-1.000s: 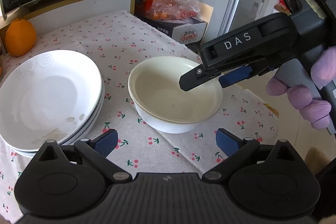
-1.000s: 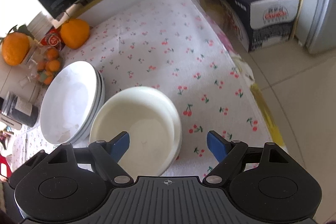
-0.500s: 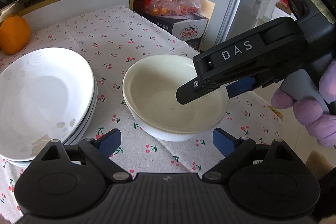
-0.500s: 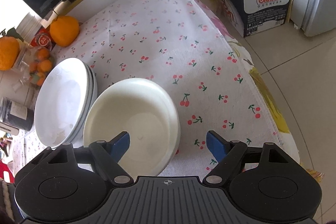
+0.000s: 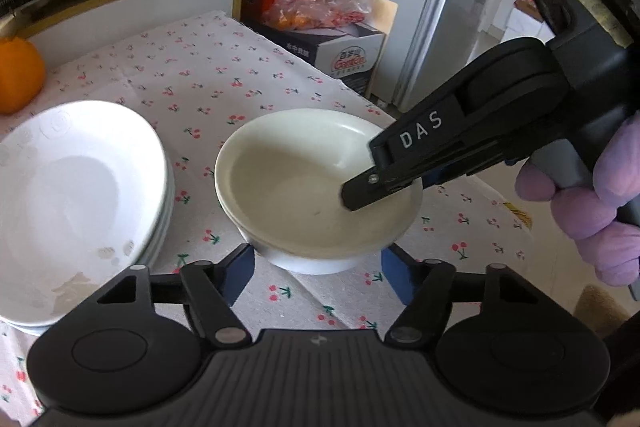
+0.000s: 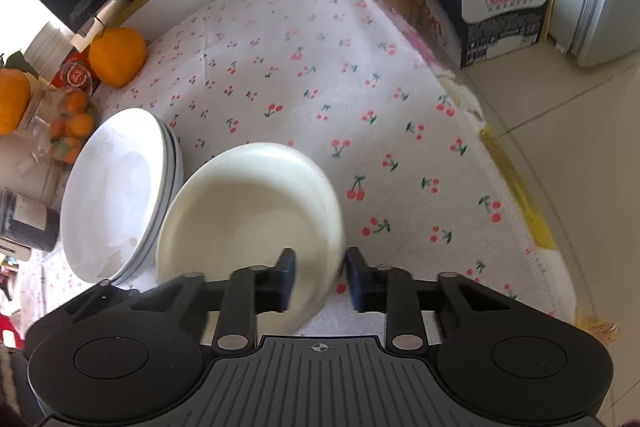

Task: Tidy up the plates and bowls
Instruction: 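Close both tools on the rim of the nested bowls, then lift the nested bowls with both tools and carry them over the plate stack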

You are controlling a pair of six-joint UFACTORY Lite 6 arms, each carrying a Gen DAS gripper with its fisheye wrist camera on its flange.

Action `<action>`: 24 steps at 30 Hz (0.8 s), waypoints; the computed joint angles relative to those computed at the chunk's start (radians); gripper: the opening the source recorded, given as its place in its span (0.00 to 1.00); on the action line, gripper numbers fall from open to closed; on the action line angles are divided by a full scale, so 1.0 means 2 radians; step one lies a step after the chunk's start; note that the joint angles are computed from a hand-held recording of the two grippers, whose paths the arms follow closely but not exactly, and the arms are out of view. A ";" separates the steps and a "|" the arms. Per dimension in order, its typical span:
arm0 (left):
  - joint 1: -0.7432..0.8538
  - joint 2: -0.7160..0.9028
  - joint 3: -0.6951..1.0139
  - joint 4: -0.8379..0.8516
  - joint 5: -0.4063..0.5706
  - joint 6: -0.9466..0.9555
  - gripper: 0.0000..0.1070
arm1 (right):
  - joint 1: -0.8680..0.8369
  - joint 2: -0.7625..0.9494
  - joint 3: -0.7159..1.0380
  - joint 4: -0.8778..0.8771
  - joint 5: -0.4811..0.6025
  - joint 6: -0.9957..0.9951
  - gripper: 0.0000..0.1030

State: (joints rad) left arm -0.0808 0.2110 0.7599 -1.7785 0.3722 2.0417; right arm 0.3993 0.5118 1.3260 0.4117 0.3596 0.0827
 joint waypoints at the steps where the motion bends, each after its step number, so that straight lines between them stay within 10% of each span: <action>1: 0.002 0.001 0.003 0.006 0.002 -0.003 0.59 | 0.000 -0.002 -0.001 0.000 -0.002 0.001 0.21; 24: 0.092 -0.071 0.010 0.143 0.036 -0.102 0.58 | 0.049 0.004 0.080 -0.003 -0.010 0.045 0.22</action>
State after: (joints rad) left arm 0.1026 0.0682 0.7807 -1.4928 0.4441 1.8379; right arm 0.4970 0.5199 1.4869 0.4059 0.3405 0.1726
